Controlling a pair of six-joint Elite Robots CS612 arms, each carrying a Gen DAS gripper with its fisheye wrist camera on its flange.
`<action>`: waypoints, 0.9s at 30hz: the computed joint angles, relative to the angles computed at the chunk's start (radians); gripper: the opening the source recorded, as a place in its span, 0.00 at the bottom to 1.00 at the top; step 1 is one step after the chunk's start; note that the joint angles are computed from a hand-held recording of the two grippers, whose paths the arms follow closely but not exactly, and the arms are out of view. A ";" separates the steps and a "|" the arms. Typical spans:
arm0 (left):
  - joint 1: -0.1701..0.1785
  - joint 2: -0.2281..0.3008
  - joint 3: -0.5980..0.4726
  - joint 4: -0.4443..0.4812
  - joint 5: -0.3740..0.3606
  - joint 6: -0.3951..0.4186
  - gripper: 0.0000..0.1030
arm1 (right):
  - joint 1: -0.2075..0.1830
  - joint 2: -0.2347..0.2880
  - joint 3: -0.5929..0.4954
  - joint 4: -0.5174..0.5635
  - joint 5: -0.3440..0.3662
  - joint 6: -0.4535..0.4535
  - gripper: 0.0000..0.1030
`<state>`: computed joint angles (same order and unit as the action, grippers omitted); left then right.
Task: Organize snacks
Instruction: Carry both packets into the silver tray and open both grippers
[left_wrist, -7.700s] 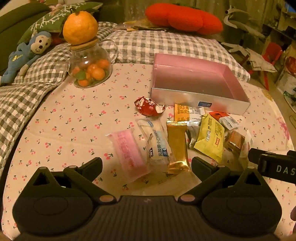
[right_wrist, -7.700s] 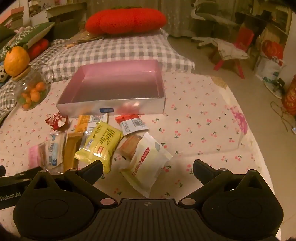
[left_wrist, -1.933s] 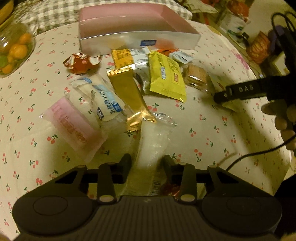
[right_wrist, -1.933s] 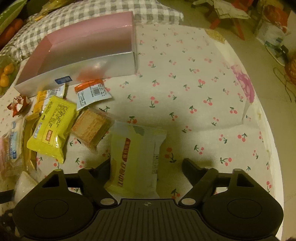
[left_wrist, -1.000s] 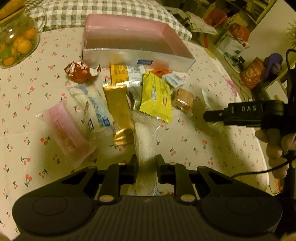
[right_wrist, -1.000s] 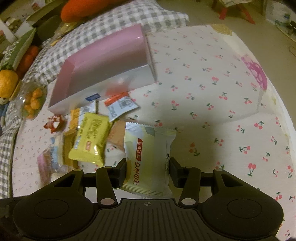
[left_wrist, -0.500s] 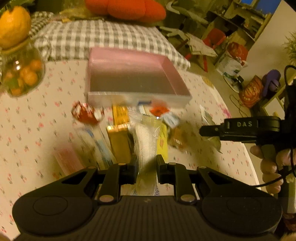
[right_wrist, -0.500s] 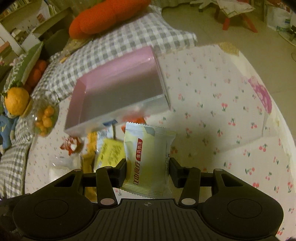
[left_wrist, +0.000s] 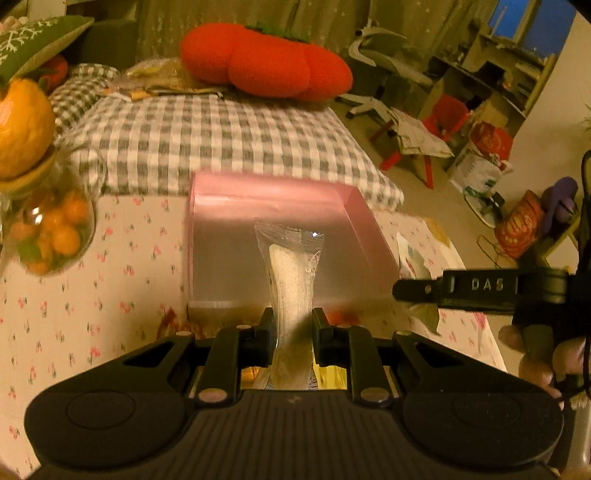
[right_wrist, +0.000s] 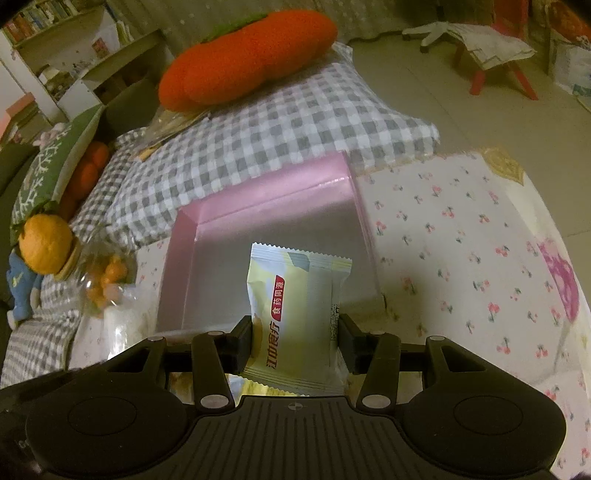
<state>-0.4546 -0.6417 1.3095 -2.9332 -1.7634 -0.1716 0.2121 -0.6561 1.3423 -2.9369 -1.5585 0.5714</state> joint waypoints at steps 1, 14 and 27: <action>0.002 0.007 -0.013 0.003 0.002 -0.003 0.17 | -0.002 0.006 -0.011 0.005 0.005 0.000 0.46; -0.002 0.120 -0.195 0.055 0.061 -0.022 0.17 | -0.017 0.096 -0.155 0.073 -0.001 -0.040 0.46; -0.017 0.174 -0.261 0.100 0.155 0.009 0.11 | -0.018 0.155 -0.244 0.132 0.004 -0.049 0.46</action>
<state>-0.4720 -0.4675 1.0483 -2.8329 -1.6085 -0.1623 0.1941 -0.5008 1.0983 -2.8046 -1.5542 0.5228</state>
